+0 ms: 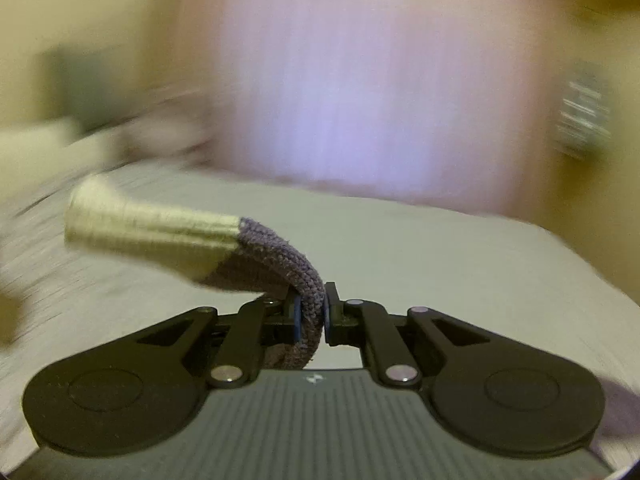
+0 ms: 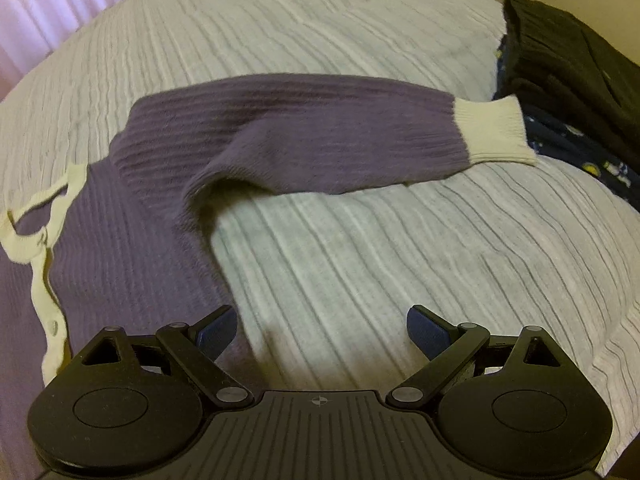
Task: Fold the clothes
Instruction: 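Grasp the cream sleeve cuff with the left gripper and lift it, then lay the sleeve across the cardigan body with the left gripper while the right gripper pinches the placket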
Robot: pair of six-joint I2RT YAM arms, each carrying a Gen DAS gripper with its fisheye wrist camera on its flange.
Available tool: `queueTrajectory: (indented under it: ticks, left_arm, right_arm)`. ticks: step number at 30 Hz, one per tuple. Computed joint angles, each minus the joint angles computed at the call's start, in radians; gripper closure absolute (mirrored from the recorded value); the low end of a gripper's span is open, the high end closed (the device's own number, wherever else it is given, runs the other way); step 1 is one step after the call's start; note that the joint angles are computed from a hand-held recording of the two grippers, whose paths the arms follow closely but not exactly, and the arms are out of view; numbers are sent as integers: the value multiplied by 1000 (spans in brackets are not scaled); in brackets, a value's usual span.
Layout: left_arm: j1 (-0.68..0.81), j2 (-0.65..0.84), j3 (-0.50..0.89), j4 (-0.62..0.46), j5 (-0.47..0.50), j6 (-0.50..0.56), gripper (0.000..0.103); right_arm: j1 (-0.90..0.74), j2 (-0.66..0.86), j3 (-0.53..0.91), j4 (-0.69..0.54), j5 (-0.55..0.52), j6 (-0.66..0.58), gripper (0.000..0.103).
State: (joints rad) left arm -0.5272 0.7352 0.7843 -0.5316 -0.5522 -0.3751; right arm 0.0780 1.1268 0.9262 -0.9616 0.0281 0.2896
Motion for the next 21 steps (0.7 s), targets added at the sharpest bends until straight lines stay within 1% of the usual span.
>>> queueTrajectory:
  ticks: [1,2,3,6,8,10,12,15,16,18,19,20,21]
  left_arm:
    - [-122,76,18,17,-19,-7,87]
    - [-214,160,35,34,-13,-16,86]
    - [-274,242,41,37,9,-49,86]
    - [-353,437,66,-27,113,-175,86]
    - [-394,460,42,-57,137,-252,86]
    - [-398,389,-8,-97,144,-314,86]
    - [-374,292,-49,-160,143,-361,86]
    - [-300,201,-48,-293,109,-375,85]
    - [-273,183,-48,-328,93,-365,83]
    - [-216,154,-58,-366,59,-293,81]
    - [-199,143,-62,-385,40,-261,76]
    - [-185,131,-65,-401,31,-243,74]
    - [-144,107,-76,-400,53,-221,73]
  right_arm:
    - [-13,-4,-5,7,-7,-10,8]
    - [-22,-7,-7,10,-20,-17,8]
    - [-30,-8,-8,12,-34,-23,8]
    - [-46,-11,-15,19,-70,-40,8]
    - [-46,-16,-26,37,-98,-21,8]
    - [-50,-15,-44,74,-147,-12,8]
    - [-45,-12,-64,117,-194,10,8]
    - [-35,13,-94,213,-298,90,9]
    - [-36,26,-104,252,-343,124,9]
    - [-20,64,-131,371,-421,219,9]
    - [-12,84,-145,438,-457,270,9]
    - [-4,105,-160,509,-492,323,11]
    - [10,134,-177,592,-520,378,17]
